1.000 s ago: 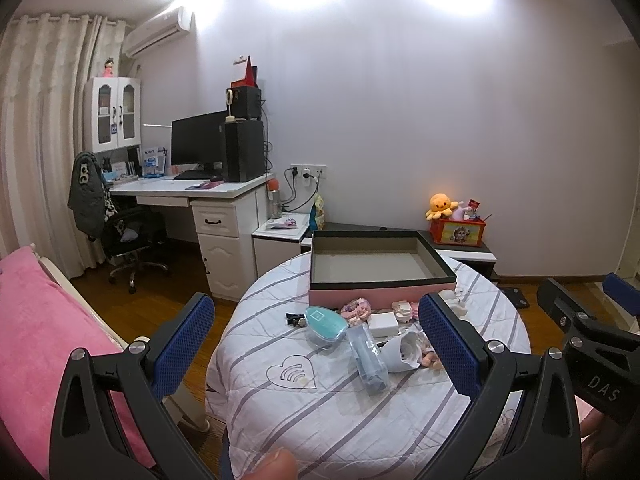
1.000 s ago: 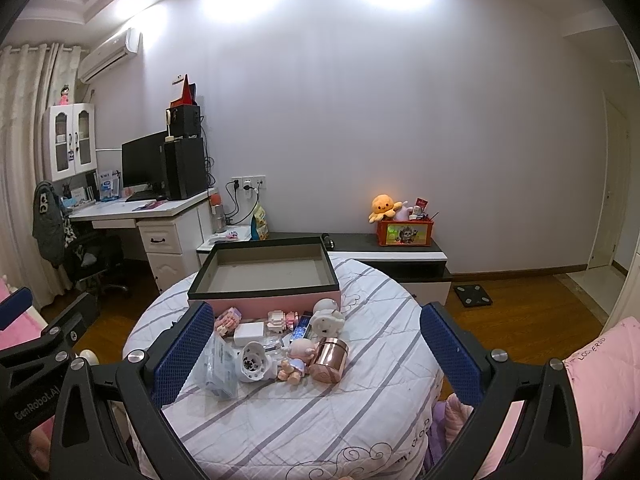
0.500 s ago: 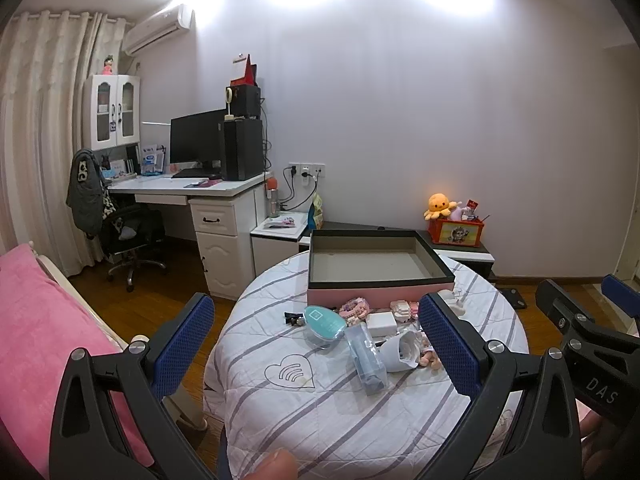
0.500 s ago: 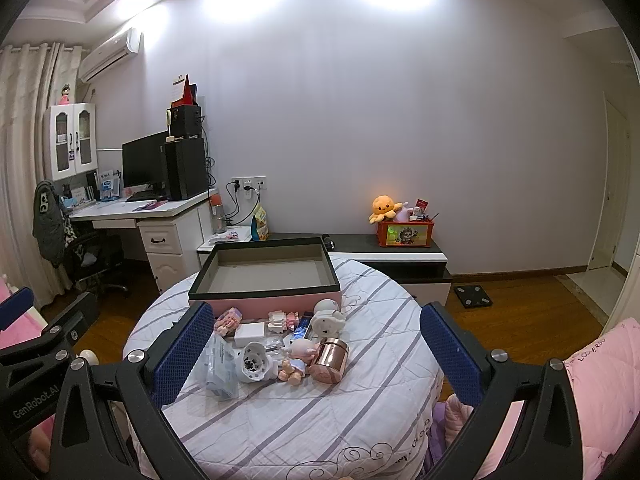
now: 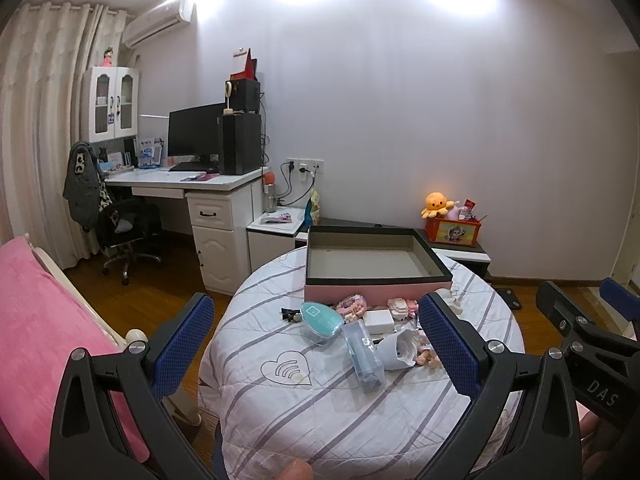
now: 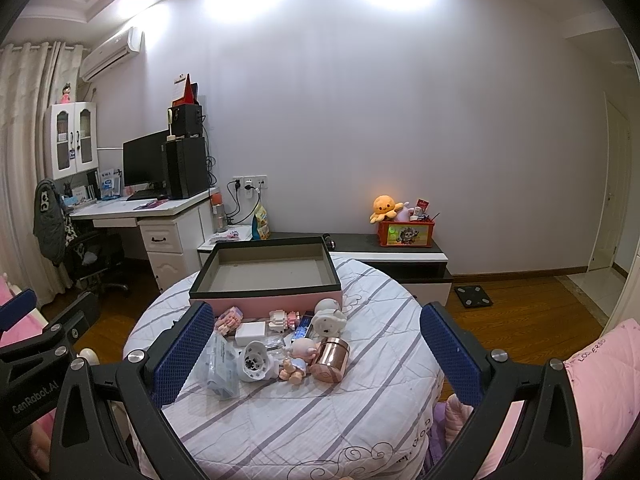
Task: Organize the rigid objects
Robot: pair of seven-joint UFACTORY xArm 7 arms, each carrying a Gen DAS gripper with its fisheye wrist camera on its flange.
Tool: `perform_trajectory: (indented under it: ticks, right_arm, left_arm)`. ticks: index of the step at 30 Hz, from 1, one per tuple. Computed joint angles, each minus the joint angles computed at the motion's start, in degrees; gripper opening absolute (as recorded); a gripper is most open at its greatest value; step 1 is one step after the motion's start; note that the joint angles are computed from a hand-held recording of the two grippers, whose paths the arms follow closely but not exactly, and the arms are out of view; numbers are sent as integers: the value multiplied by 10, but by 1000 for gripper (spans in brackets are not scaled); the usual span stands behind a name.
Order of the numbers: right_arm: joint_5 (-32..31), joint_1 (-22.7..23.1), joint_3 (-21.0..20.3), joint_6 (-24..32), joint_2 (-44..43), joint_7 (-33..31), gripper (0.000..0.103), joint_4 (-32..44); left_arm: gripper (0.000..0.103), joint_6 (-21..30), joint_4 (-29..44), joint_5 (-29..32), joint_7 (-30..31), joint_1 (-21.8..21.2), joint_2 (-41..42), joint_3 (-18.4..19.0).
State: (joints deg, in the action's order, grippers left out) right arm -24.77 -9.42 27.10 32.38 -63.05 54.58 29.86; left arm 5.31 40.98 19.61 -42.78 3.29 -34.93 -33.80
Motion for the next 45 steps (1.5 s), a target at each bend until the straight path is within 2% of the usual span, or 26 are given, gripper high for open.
perform_trajectory:
  ticks: [23, 30, 35, 38, 42, 45]
  right_arm:
    - [-1, 0, -5, -3, 5, -4, 103, 1]
    - [-2, -5, -17, -28, 32, -8, 103, -13]
    - [-5, -11, -27, -52, 63, -15, 103, -25]
    - [-6, -10, -36, -73, 91, -25, 103, -32]
    - [-8, -18, -41, -87, 126, -31, 103, -38]
    - [-9, -24, -49, -96, 154, -33, 103, -44]
  left_arm:
    - [103, -9, -3, 0, 8, 1, 4, -3]
    - [103, -9, -6, 9, 6, 14, 34, -13]
    - [103, -8, -5, 30, -10, 45, 69, -37]
    - [103, -2, 4, 47, -21, 49, 107, -44]
    - [103, -5, 21, 86, -50, 59, 155, -60]
    - [103, -8, 42, 129, -85, 84, 196, -89]
